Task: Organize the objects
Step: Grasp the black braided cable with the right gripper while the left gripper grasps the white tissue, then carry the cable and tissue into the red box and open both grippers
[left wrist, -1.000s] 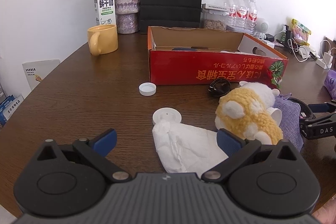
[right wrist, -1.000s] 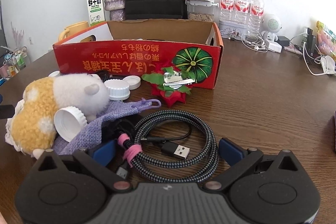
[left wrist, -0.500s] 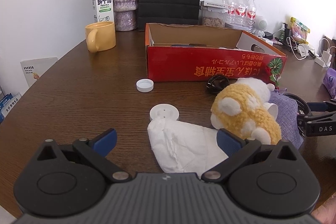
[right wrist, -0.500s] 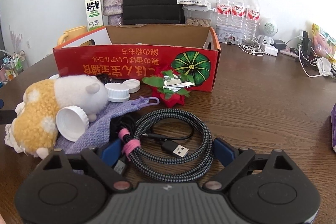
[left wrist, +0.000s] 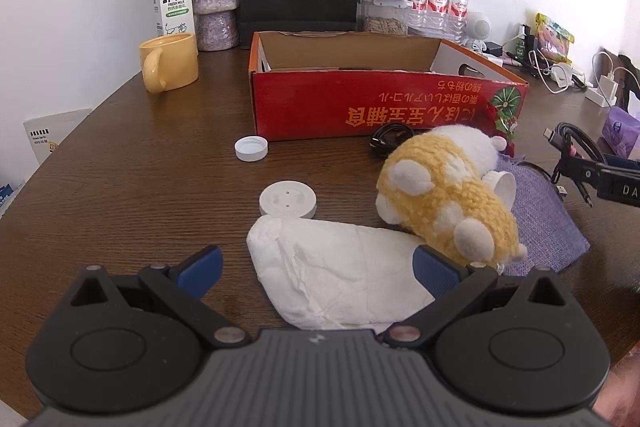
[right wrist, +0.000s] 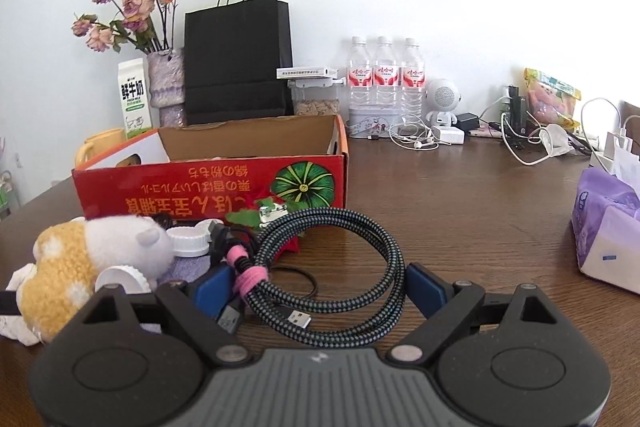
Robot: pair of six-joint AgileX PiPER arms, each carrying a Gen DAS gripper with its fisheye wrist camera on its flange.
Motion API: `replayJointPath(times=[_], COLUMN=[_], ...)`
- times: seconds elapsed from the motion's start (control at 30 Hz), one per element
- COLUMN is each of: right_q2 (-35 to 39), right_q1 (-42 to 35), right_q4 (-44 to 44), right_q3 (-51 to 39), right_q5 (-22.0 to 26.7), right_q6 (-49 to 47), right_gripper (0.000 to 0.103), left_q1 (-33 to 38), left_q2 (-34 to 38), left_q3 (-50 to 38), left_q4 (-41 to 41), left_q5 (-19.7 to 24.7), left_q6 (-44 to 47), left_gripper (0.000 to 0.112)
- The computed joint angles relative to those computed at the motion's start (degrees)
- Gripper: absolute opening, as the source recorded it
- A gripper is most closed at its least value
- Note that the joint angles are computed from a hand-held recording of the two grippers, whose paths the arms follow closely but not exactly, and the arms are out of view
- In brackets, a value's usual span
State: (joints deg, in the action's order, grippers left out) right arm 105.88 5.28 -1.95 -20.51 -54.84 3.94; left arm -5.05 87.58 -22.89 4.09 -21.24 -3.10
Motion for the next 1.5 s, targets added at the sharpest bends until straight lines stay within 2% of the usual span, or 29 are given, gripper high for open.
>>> replayJointPath(times=[0.23,0.53,0.83,0.93,1.0,1.17,1.3,1.5], right_q2=[0.24,0.19,0.12,0.26,0.25,0.48,1.04,0.53], right_q1=[0.65,1.61,1.84,2.25,2.22,2.51,1.94,2.19], right_q4=[1.21,3.19,3.92,4.49,4.47,4.71,3.12,2.2], right_q3=[0.22,0.19,-0.13,-0.19,-0.17,0.3,1.55,1.14], right_q5=[-0.73,-0.34,0.43,0.36,0.34,-1.22,-4.8,-3.83], right_q6=[-0.75,-1.3,-1.45,-1.66,-1.63,-1.82,-1.73,-2.35], right_gripper=[0.091,0.091,0.091,0.091,0.091,0.091,0.091,0.091], left_q1=[-2.93,-2.77,-2.93,-2.44,-1.75,-0.49,0.66,1.21], left_q2=[4.03,6.14,5.54,4.58,3.86,2.23,0.43,-3.25], left_q3=[-1.55,0.82,4.46,5.34,5.67,6.94,8.05,7.53], left_q4=[-4.05,-4.12,-2.79,-1.36,-0.07,1.35,2.85,1.62], left_q5=[-0.19,-7.49,-13.24,-13.71,-13.49,-14.72,-15.59,-13.77], left_q6=[3.55,3.61,3.11,1.7,0.34,-0.26,-0.78,0.69], left_gripper=[0.103,0.103,0.082,0.07,0.068,0.053,0.051,0.051])
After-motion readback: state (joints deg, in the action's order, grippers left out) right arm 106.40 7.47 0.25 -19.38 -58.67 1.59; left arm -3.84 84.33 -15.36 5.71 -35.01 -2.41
